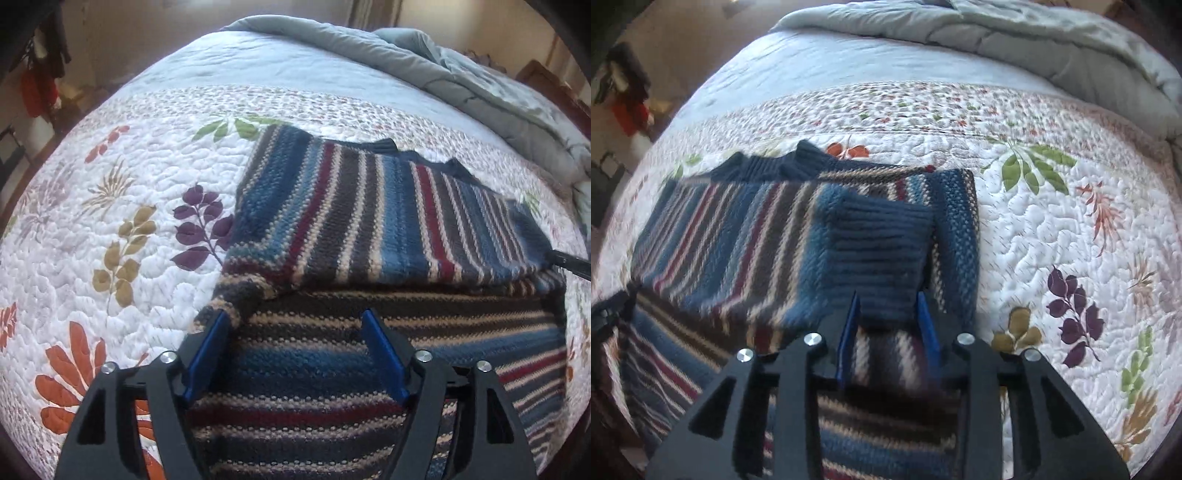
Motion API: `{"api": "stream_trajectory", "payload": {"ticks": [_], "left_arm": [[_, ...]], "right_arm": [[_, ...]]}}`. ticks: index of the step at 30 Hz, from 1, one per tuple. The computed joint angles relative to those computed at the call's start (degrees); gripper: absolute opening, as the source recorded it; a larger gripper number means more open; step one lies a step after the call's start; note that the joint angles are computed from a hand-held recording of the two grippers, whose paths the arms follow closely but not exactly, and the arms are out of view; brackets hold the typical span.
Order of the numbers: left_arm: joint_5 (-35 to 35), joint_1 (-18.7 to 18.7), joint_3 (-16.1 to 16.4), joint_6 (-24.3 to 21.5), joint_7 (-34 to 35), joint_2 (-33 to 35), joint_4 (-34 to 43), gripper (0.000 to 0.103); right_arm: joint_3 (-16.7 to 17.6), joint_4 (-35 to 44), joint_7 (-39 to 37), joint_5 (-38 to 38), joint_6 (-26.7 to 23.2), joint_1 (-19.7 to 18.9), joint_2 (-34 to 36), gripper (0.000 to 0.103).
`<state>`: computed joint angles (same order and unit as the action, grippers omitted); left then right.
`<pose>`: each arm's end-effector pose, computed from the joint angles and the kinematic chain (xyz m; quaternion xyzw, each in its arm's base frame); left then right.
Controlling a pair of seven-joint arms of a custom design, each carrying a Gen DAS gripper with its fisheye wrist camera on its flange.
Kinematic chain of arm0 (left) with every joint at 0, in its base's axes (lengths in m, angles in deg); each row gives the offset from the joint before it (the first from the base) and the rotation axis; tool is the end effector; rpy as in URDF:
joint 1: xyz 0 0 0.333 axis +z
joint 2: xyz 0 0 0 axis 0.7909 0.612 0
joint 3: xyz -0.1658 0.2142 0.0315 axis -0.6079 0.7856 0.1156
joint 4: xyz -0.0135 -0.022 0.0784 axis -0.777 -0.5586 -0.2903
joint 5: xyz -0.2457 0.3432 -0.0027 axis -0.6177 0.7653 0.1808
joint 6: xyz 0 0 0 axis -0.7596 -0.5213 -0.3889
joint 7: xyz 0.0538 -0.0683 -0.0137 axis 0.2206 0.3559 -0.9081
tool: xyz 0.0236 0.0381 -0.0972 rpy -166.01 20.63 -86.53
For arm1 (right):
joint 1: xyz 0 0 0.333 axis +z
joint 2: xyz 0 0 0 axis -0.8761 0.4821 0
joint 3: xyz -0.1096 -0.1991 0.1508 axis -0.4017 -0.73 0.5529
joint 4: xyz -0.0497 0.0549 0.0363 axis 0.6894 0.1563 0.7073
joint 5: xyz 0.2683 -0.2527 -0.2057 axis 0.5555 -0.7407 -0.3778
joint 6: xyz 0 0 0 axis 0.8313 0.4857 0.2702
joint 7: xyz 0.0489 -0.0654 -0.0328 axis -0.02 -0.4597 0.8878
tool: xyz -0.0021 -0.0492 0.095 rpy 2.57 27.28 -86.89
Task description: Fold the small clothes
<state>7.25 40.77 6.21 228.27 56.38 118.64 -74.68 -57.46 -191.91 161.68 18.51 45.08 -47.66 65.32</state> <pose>0.7161 -0.2619 0.3641 -0.5475 0.8037 -0.2118 0.0974 0.6276 0.1544 0.4003 -0.5776 0.7956 -0.1417 0.1153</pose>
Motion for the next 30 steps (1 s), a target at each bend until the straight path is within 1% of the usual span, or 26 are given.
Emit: {"api": "stream_trajectory", "payload": {"ticks": [2, 3, 4, 6, 8, 10, 11, 13, 15, 16, 18, 19, 21, 23, 25, 26, 27, 29, 30], "left_arm": [[2.47, -1.77, 1.45, -2.61, -1.89, 2.11, 2.94, 0.076], [2.92, -2.13, 1.71, -4.39, -2.41, 4.14, 5.54, 0.076], [3.55, -2.45, 2.02, -4.75, -2.97, 4.78, 6.15, 0.076], [4.27, -2.45, 1.92, -4.48, -2.76, 3.92, 5.04, 0.076], [1.63, -0.35, 0.11, -4.24, -1.05, 0.77, 1.41, 0.076], [-0.99, 1.51, -0.99, -3.93, 0.74, -2.59, -2.64, 0.076], [-1.64, 2.10, -1.01, -4.18, 1.23, -4.68, -4.98, 0.077], [-2.79, 3.20, -0.97, -3.89, 2.58, -7.63, -8.85, 0.080], [-2.35, 3.31, -0.17, -3.82, 2.09, -10.81, -13.12, 0.081], [-2.21, 3.45, 0.08, -3.07, 1.92, -12.46, -15.47, 0.081], [-2.28, 4.06, 0.41, -1.69, 1.98, -15.85, -20.24, 0.081], [-3.26, 4.72, 0.29, -1.64, 2.70, -17.11, -21.98, 0.081], [-4.81, 5.67, 0.27, -2.54, 3.91, -17.99, -23.20, 0.081], [-5.56, 6.06, 0.45, -3.43, 4.08, -17.83, -23.25, 0.081], [-7.84, 6.73, 0.09, -4.77, 4.68, -16.74, -22.11, 0.081], [-9.12, 7.15, -0.16, -5.19, 5.44, -16.31, -21.64, 0.081], [-9.06, 6.89, -0.02, -5.01, 4.78, -15.69, -21.11, 0.081], [-7.19, 5.87, 0.54, -4.97, 2.80, -14.13, -19.44, 0.083], [-6.89, 5.70, 0.57, -5.07, 2.31, -13.45, -18.68, 0.085]], "right_arm": [[-0.02, 3.80, 0.49, -3.91, -6.55, 1.28, 3.02, 0.032], [0.08, 4.66, -0.63, -3.40, -7.51, 1.29, 4.24, 0.032], [-0.01, 4.43, -0.83, -3.00, -7.47, 1.28, 4.48, 0.032], [-0.28, 2.93, 0.20, -2.88, -5.82, 1.34, 3.32, 0.032], [-0.23, -0.49, 1.13, -2.40, -3.36, 1.19, 0.01, 0.032], [0.39, -5.06, 0.66, 0.73, -0.39, 0.62, -4.56, 0.034], [0.85, -7.95, 0.05, 2.58, 0.80, 0.51, -7.48, 0.036], [1.70, -11.38, -0.03, 4.32, 1.20, 0.59, -11.02, 0.038], [2.55, -15.79, 0.02, 6.81, 1.72, 0.92, -15.00, 0.039], [2.98, -17.63, 0.50, 7.83, 2.01, 1.13, -16.55, 0.039], [3.69, -23.02, 1.68, 10.12, 3.49, 1.59, -21.15, 0.045], [3.94, -25.11, 2.35, 10.78, 3.81, 1.64, -22.93, 0.052], [4.74, -28.71, 4.41, 11.28, 2.85, 1.67, -26.09, 0.053], [5.00, -30.60, 5.21, 11.79, 1.99, 1.76, -27.47, 0.053], [4.85, -32.36, 6.00, 13.03, 2.08, 1.80, -28.30, 0.054], [4.65, -33.15, 6.43, 13.82, 2.73, 1.78, -28.52, 0.056], [4.56, -33.75, 6.78, 14.32, 3.51, 1.72, -28.71, 0.056], [4.23, -34.34, 6.58, 15.24, 4.77, 1.72, -28.54, 0.061], [3.72, -34.35, 5.43, 16.47, 5.41, 2.06, -27.98, 0.062]]}}
